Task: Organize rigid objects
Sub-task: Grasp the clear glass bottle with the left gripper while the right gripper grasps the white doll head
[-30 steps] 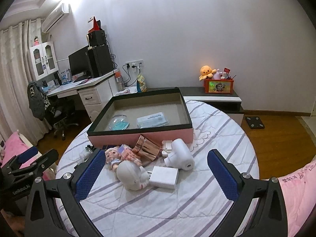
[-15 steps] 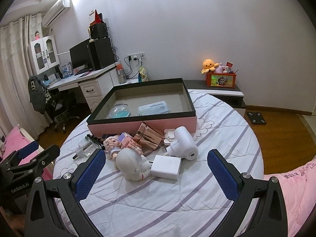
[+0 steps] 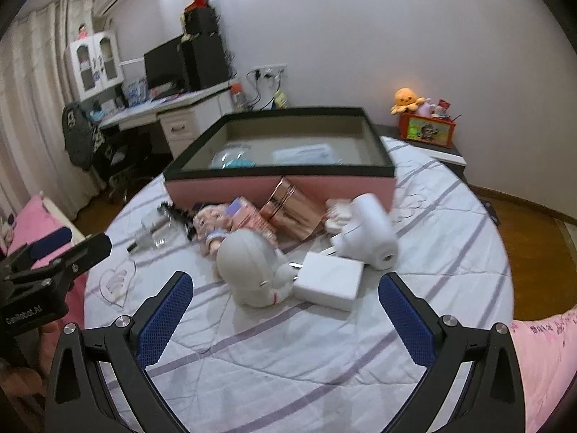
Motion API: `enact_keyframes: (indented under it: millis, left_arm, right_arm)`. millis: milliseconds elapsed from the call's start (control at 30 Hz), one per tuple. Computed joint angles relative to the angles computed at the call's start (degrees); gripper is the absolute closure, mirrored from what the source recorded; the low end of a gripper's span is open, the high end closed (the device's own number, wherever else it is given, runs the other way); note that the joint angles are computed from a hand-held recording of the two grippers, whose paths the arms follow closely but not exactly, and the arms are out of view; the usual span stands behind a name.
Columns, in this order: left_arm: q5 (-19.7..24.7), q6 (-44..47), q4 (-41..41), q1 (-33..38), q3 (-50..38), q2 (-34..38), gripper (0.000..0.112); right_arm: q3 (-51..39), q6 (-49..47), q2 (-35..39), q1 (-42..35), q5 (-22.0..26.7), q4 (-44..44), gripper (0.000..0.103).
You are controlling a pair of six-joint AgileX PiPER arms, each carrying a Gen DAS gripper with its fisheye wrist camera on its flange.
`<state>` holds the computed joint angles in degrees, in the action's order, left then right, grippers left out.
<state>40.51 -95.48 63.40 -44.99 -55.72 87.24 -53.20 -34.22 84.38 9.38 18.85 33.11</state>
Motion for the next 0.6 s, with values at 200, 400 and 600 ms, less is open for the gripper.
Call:
enact_keyframes:
  millis: [200,400,600]
  left_arm:
    - [-3.05,2.38,-2.09,3.47,-0.15,2.35,0.009]
    - [-5.08,8.37,-5.16,7.83,-3.65,6.78,0.009]
    - [-4.17,20.03,-11.22,11.91,-11.05,14.13,0.009]
  right_arm:
    - [-3.22,-0.58,5.68,2.27,-0.13,-1.59,0.02]
    - [-5.3,-1.88,9.15,3.52,-1.12,-2.29,0.047]
    - [-4.7,-13.59,8.54,0.83,1.98,9.43,0.047]
